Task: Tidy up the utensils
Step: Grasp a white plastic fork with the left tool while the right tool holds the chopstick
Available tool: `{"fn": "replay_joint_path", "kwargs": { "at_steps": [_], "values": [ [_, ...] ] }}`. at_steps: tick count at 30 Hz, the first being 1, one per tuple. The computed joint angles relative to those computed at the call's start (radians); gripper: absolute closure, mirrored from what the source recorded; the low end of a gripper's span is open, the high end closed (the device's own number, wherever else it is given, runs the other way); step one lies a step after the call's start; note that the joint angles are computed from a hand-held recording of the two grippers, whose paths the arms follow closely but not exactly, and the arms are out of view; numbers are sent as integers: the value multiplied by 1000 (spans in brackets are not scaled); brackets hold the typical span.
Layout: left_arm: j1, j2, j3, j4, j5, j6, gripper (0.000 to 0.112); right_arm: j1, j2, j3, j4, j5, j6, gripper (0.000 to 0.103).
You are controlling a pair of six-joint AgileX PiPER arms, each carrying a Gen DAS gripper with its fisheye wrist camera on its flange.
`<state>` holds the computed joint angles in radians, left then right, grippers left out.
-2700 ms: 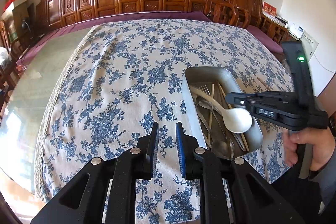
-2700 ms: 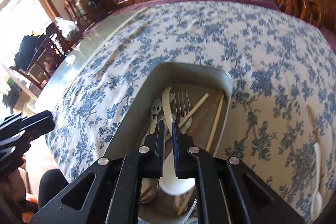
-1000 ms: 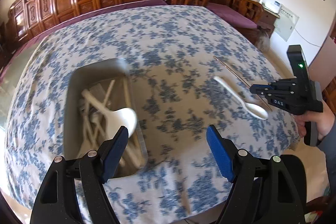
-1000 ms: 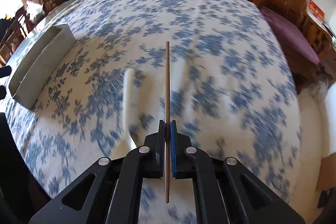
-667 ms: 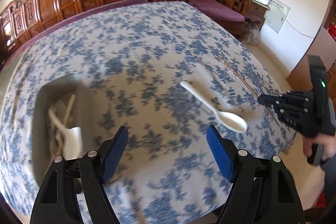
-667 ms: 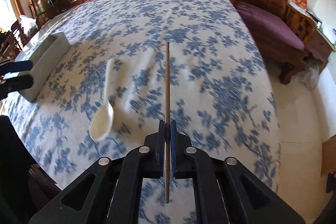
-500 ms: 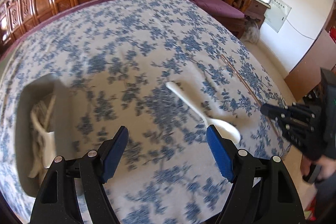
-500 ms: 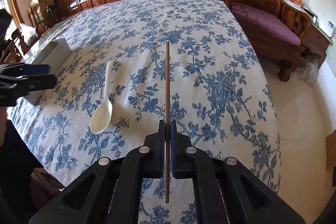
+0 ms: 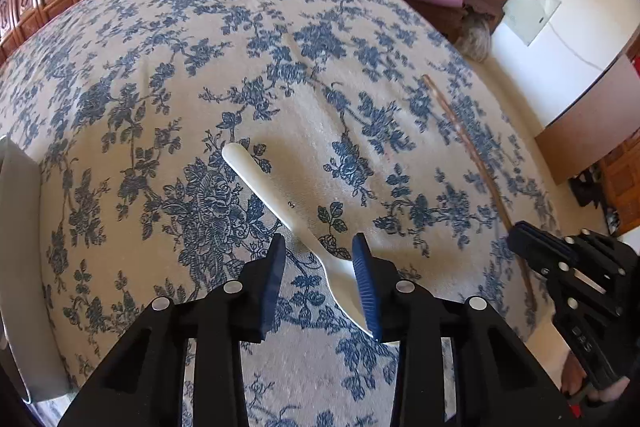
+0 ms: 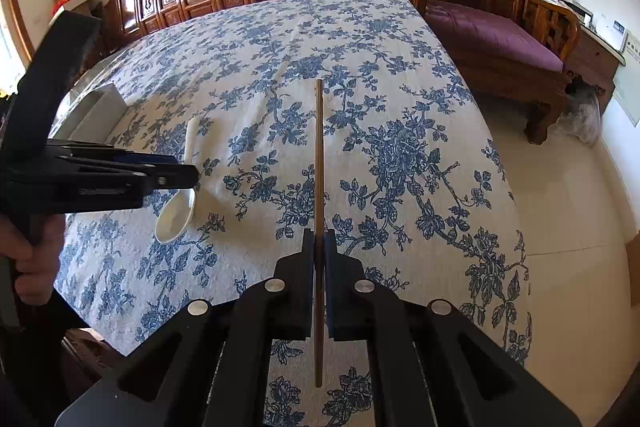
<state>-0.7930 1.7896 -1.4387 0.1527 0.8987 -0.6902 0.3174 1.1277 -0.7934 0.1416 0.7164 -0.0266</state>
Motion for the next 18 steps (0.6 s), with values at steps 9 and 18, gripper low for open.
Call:
{"fn": "replay_joint_path", "kwargs": {
  "at_steps": [9, 18],
  "values": [
    [-6, -15, 13, 32, 51, 26, 105, 41, 8, -17, -46, 10, 47, 97],
    [51, -149, 154, 1, 8, 82, 107, 169, 7, -61, -204, 58, 184, 97]
  ]
}}
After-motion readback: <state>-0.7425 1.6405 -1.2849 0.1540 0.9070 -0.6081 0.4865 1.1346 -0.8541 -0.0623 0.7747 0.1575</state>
